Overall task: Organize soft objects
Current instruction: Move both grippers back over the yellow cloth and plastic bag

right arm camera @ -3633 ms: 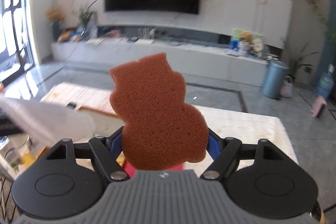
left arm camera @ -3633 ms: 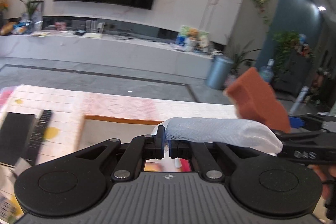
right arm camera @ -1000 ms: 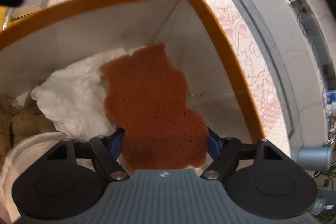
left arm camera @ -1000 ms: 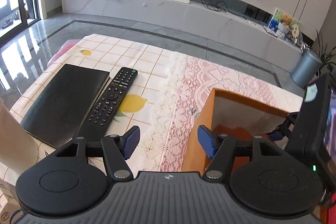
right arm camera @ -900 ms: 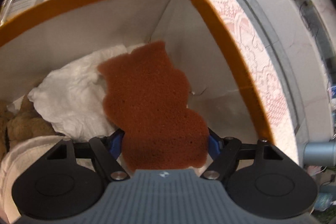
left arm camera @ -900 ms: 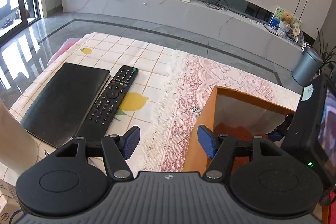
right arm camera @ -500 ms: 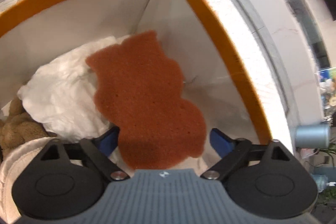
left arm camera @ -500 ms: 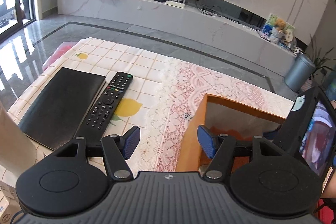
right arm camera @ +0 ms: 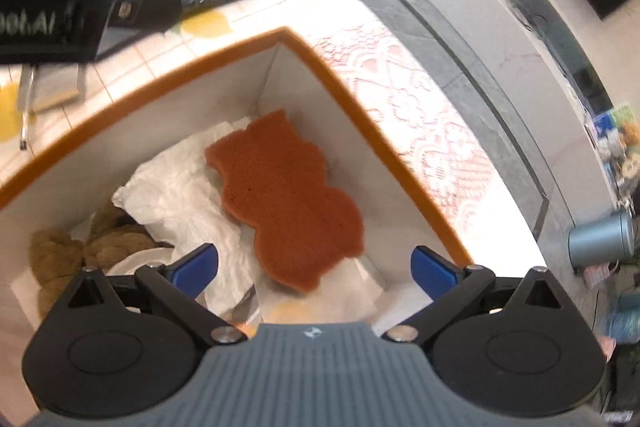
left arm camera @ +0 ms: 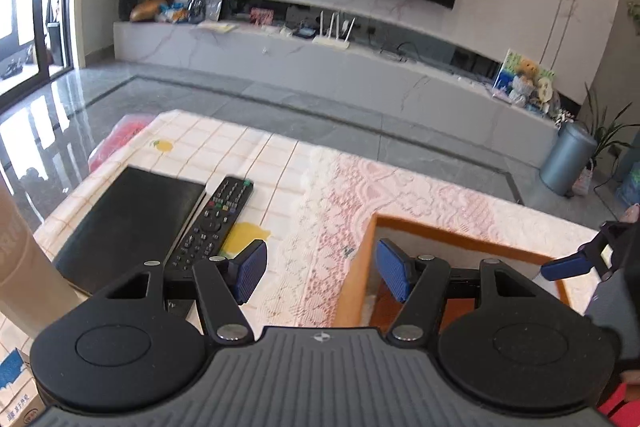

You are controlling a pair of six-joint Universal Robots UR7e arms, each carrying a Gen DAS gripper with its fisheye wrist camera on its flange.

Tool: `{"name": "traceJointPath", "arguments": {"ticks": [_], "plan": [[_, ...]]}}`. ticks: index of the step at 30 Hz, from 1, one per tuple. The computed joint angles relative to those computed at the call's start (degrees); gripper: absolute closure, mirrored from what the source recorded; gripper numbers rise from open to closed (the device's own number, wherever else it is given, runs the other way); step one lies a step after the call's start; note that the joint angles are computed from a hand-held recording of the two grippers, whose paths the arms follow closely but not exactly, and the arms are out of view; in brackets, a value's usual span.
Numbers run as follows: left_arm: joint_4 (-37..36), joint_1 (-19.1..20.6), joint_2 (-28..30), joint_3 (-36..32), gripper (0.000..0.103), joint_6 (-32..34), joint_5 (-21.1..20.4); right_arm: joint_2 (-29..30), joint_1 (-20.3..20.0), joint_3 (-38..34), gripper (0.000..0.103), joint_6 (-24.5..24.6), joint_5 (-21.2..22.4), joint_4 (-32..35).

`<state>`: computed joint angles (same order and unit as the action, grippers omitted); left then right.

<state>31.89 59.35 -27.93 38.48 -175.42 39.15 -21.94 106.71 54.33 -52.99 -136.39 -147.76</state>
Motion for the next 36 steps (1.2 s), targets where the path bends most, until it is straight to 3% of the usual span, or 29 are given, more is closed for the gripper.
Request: {"name": "traceJointPath", "arguments": {"ticks": [5, 10, 14, 19, 26, 31, 36], "plan": [[-3.4, -1.6, -2.4, 4.2, 0.03, 1.7, -1.2, -4.6, 0.1, 4.4, 0.003, 1.2, 3.7, -5.7], [-8.7, -3.2, -9.3, 13.5, 0.03, 0.7, 6.9, -10.0, 0.4, 10.2, 0.003, 1.4, 4.7, -13.0], [-15.2, -5.6, -13.7, 21.2, 0.029, 4.7, 8.3, -14.8, 0.3, 15.3, 0.002, 1.9, 3.9, -18.9], [-18.9, -7.7, -15.7, 26.1, 0.028, 8.0, 9.6, -20.1, -0.3, 19.5, 0.002, 1.2, 1.0, -24.3], [-17.3, -10.0, -13.6, 26.3, 0.028, 8.2, 10.3, -21.1, -2.5, 21.0, 0.002, -5.5, -3.7, -42.5], [-15.8, -12.2, -10.2, 25.4, 0.028, 9.5, 8.6, -24.7, -5.0, 27.1, 0.002, -6.7, -0.1, -49.8], [-9.3, -13.7, -3.0, 18.7, 0.028, 8.9, 10.1, -27.7, -8.8, 33.5, 0.002, -6.6, 3.7, -52.8]]}}
